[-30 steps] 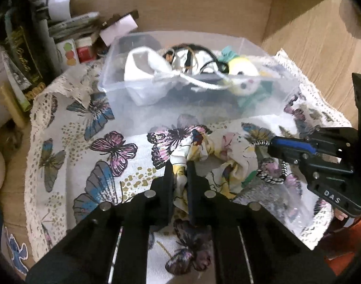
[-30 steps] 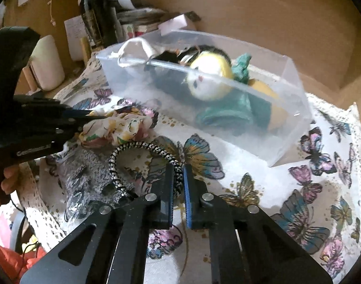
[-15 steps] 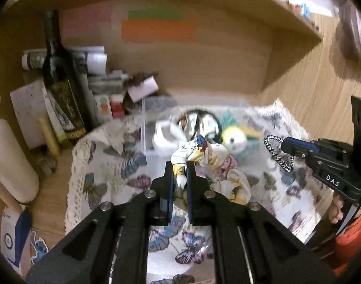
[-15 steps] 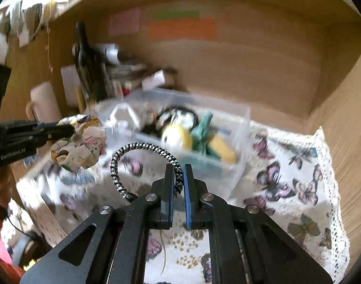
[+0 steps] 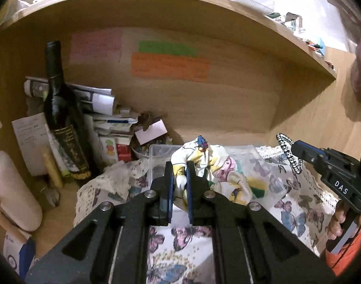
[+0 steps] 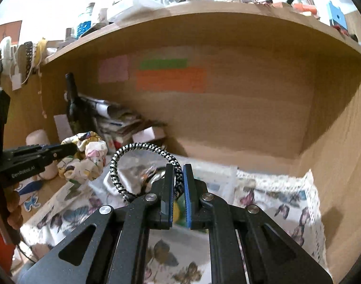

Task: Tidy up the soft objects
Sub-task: 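Carry the scrunchie and hair tie into the clear box and open both tools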

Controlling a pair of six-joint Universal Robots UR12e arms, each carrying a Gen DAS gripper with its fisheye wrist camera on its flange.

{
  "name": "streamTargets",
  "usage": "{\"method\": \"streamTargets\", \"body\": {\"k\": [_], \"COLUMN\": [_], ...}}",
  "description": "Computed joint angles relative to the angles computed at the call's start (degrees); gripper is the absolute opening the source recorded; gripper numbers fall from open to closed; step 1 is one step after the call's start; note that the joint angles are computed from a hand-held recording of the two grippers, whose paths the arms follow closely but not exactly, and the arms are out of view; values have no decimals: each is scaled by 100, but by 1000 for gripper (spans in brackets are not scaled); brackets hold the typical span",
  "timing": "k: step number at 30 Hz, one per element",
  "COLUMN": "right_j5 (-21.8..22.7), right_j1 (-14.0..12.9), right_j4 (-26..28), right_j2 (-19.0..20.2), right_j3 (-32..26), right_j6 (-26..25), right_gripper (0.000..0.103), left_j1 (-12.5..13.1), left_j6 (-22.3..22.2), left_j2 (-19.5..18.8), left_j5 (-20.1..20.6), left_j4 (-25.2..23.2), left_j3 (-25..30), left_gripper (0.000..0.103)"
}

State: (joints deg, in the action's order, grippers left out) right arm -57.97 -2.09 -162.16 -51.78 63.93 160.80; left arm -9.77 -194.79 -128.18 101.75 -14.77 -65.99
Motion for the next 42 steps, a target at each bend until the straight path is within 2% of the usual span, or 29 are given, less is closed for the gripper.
{"method": "streamTargets", "body": {"k": [4, 9, 17, 22, 25, 28, 30, 32, 34, 37, 39, 42], "right_j5": [-175, -429, -898, -993, -1097, -1136, -1074, -1054, -1020, -934, -785, -560], "right_j1": [67, 153, 278, 321, 344, 352, 339, 332, 315, 283, 241, 180], "right_j4": [149, 504, 1271, 1898, 2057, 2104, 2194, 2181, 1912, 1467, 1160, 791], "right_j2": [164, 400, 803, 1032, 1074, 1068, 1048, 1026, 944, 796, 646, 467], "right_j3": [-303, -686, -1264, -1623, -1689, -1694, -1696, -1681, -1530, -1278, -1059, -791], "right_j6": [-31, -113, -244, -233, -325, -368, -388, -363, -307, -229, -203, -137], "right_gripper": [7, 7, 7, 7, 7, 8, 12, 29, 44, 54, 62, 71], "left_j1": [2, 66, 119, 111, 110, 101, 95, 84, 71, 53, 30, -24], "left_j6": [82, 28, -35, 74, 118, 184, 223, 239, 239, 240, 289, 390], "left_j2": [-210, -458, -810, -922, -940, -907, -858, -759, -678, -522, -407, -280], "left_j5": [26, -288, -504, -508, -535, -563, -599, -609, -553, -466, -354, -138], "left_j4": [-175, -627, -1414, -1640, -1709, -1748, -1722, -1593, -1465, -1161, -889, -568], "left_j3": [309, 684, 1190, 1332, 1367, 1337, 1279, 1134, 1023, 801, 629, 448], "left_gripper": [9, 9, 9, 9, 11, 18, 20, 20, 24, 37, 51, 68]}}
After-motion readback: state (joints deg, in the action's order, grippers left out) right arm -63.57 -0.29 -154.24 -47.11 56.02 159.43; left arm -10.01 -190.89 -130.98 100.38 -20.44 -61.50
